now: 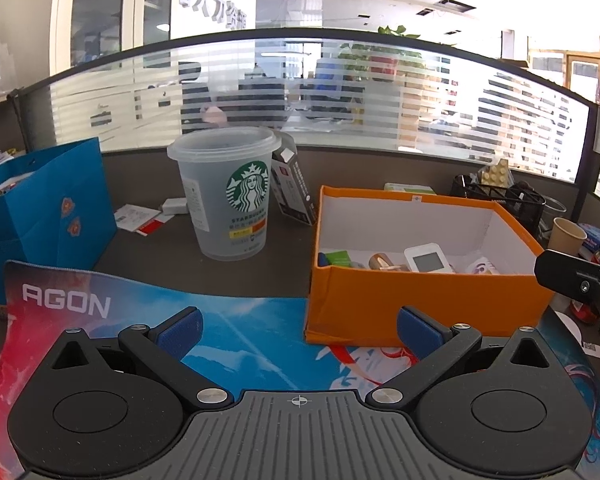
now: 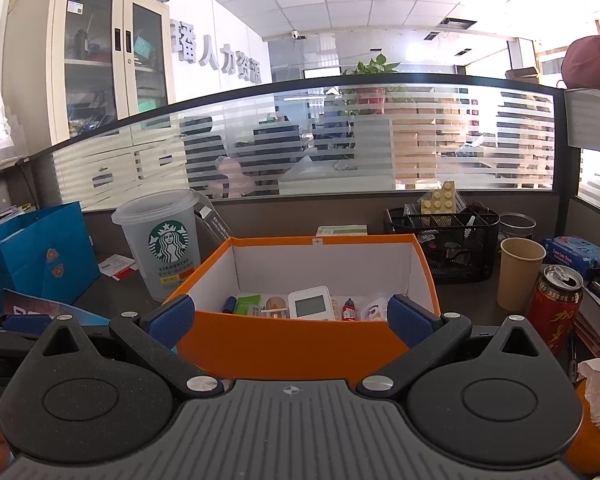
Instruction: Organize rigid objects
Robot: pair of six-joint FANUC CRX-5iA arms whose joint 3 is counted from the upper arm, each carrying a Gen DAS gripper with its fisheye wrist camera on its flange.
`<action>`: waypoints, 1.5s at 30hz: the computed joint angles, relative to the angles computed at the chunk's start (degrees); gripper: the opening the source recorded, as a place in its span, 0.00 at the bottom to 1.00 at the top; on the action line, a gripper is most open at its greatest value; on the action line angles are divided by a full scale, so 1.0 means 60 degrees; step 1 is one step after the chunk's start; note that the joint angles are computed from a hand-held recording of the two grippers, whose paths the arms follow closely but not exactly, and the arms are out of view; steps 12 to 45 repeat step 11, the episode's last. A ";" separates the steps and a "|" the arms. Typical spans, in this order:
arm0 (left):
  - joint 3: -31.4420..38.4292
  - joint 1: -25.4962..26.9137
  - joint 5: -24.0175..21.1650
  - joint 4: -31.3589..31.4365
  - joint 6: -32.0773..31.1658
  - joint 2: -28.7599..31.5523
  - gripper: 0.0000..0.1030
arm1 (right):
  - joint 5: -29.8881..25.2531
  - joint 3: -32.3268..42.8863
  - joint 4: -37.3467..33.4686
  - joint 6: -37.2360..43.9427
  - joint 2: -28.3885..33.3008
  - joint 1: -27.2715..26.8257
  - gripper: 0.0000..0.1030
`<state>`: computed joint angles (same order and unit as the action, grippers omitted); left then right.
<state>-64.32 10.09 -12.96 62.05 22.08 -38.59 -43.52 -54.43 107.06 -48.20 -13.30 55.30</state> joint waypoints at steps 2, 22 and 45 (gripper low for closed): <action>0.0013 0.0029 -0.0055 0.0087 -0.0090 0.0039 1.00 | 0.0023 0.0044 -0.0039 0.0054 0.0049 0.0001 1.00; -0.0138 -0.0615 0.0668 0.0882 -0.0714 0.0121 1.00 | 0.0198 0.0108 -0.0145 0.0308 0.0084 -0.0043 1.00; -0.0138 -0.0615 0.0668 0.0882 -0.0714 0.0121 1.00 | 0.0198 0.0108 -0.0145 0.0308 0.0084 -0.0043 1.00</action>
